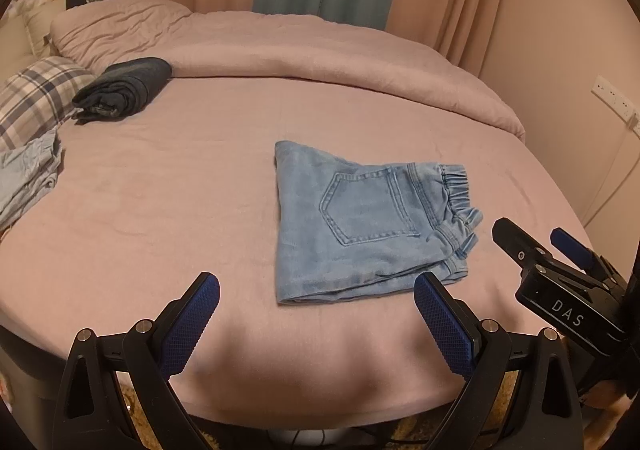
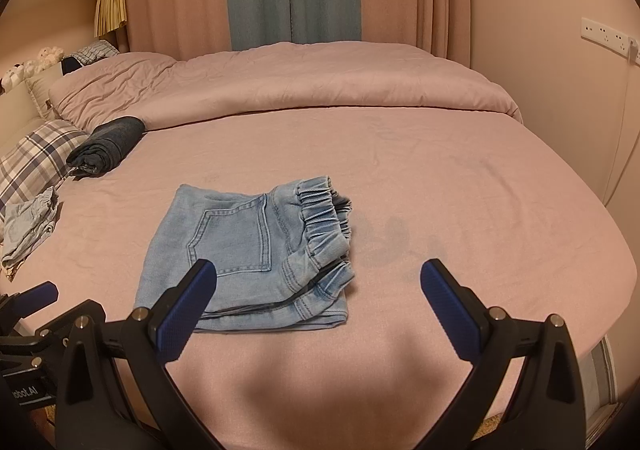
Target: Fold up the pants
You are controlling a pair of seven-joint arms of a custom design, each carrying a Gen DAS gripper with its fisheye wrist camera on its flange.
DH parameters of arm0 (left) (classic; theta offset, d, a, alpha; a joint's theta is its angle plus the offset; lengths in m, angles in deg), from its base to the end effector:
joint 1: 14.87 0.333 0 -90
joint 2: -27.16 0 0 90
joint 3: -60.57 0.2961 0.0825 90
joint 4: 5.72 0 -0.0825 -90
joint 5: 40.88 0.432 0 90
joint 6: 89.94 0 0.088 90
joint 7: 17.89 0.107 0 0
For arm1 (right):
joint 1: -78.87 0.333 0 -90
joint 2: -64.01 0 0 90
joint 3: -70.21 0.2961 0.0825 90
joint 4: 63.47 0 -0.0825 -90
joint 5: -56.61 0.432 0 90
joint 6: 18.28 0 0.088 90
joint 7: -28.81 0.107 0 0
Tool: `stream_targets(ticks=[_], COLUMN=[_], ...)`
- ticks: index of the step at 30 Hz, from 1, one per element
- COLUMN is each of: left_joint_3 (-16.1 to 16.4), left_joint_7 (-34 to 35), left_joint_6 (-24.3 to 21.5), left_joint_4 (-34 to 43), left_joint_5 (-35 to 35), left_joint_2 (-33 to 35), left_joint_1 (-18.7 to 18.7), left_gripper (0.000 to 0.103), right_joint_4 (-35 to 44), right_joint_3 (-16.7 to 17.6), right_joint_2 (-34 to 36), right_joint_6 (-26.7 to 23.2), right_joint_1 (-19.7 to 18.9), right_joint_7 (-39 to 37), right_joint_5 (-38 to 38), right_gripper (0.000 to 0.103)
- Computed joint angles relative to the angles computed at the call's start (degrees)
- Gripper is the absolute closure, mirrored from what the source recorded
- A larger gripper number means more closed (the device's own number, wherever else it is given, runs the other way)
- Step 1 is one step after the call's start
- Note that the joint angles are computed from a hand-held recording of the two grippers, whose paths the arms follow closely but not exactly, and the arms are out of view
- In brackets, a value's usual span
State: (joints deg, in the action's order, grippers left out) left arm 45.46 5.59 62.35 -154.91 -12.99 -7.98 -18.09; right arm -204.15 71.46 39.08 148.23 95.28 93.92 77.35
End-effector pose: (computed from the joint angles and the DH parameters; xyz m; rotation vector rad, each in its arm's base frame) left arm 0.4350 -0.1587 0.4781 -2.1320 1.3013 -0.7566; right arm 0.4939 0.1354 0.5200 -1.9535 1.2502 -0.6319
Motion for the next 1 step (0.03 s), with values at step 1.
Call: stream_targets(ticks=[1], left_joint_3=[0.0], left_joint_7=[0.0], left_joint_6=[0.1], left_joint_4=[0.0], left_joint_5=[0.0], left_joint_2=[0.0], left_joint_1=[0.0], left_gripper=[0.006], right_joint_4=[0.0], right_joint_3=[0.0], right_joint_2=[0.0], right_joint_6=[0.0], right_joint_1=[0.0], right_joint_7=[0.1], right_joint_5=[0.0], right_gripper=[0.000])
